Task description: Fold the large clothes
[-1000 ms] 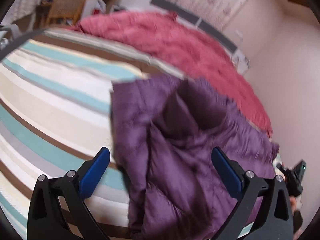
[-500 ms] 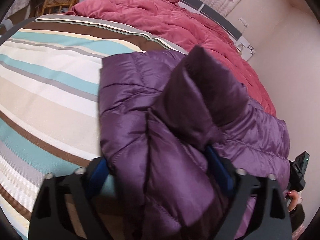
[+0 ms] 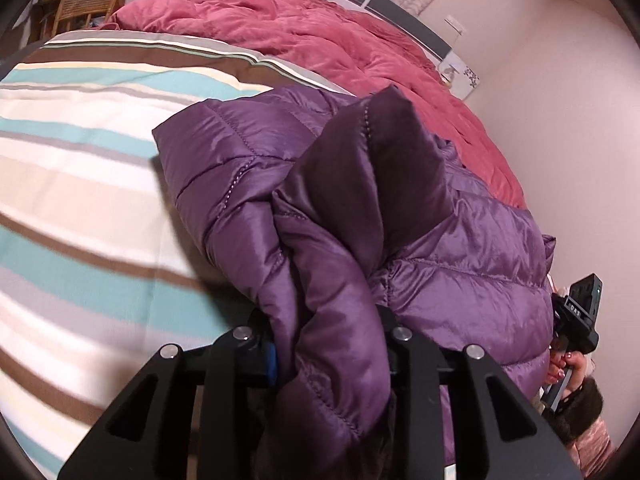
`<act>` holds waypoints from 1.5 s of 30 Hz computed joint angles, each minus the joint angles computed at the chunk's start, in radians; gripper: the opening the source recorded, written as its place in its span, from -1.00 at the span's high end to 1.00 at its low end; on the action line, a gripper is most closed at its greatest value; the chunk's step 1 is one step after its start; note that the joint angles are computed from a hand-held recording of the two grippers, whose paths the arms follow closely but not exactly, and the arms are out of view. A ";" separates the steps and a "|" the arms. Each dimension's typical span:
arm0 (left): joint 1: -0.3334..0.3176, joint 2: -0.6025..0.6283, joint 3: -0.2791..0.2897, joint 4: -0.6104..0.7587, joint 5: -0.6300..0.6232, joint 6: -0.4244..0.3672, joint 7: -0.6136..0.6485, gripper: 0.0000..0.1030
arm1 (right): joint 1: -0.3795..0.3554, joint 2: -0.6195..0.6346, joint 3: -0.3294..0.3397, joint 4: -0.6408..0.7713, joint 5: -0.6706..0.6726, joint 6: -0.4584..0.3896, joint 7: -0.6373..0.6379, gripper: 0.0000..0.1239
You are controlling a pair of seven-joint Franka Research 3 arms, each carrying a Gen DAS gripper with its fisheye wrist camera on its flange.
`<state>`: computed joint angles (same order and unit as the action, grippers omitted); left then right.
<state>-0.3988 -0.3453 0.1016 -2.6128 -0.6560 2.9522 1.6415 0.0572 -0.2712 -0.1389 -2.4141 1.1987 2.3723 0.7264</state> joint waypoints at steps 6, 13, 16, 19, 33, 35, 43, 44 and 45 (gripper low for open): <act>-0.038 -0.122 -0.006 -0.111 0.007 0.006 -0.039 0.44 | -0.024 -0.107 -0.025 -0.085 -0.054 -0.048 0.025 0.56; -0.063 -0.233 -0.035 -0.216 0.090 0.028 -0.177 0.44 | -0.041 -0.218 -0.051 -0.176 -0.095 -0.061 0.059 0.56; -0.061 -0.271 -0.060 -0.257 0.133 0.042 -0.233 0.42 | -0.045 -0.255 -0.061 -0.223 -0.088 -0.041 0.056 0.56; 0.012 -0.316 -0.138 -0.290 0.208 0.014 -0.321 0.10 | -0.051 -0.277 -0.045 -0.246 -0.097 0.014 0.082 0.38; 0.180 -0.293 -0.216 -0.176 0.582 -0.035 -0.419 -0.80 | 0.073 -0.258 0.006 -0.172 -0.383 0.295 0.019 -0.07; 0.135 -0.221 -0.178 -0.138 0.605 -0.025 -0.394 -0.73 | 0.096 -0.219 0.005 -0.155 -0.397 0.309 0.011 0.05; 0.059 -0.237 -0.158 -0.089 0.612 -0.094 -0.404 0.72 | 0.087 -0.326 -0.004 -0.157 -0.477 0.203 0.077 0.70; 0.067 -0.258 -0.164 -0.082 0.623 -0.110 -0.409 0.72 | 0.089 -0.331 -0.004 -0.147 -0.482 0.196 0.081 0.70; 0.071 -0.275 -0.163 -0.075 0.630 -0.127 -0.409 0.72 | 0.089 -0.337 -0.009 -0.127 -0.489 0.178 0.084 0.70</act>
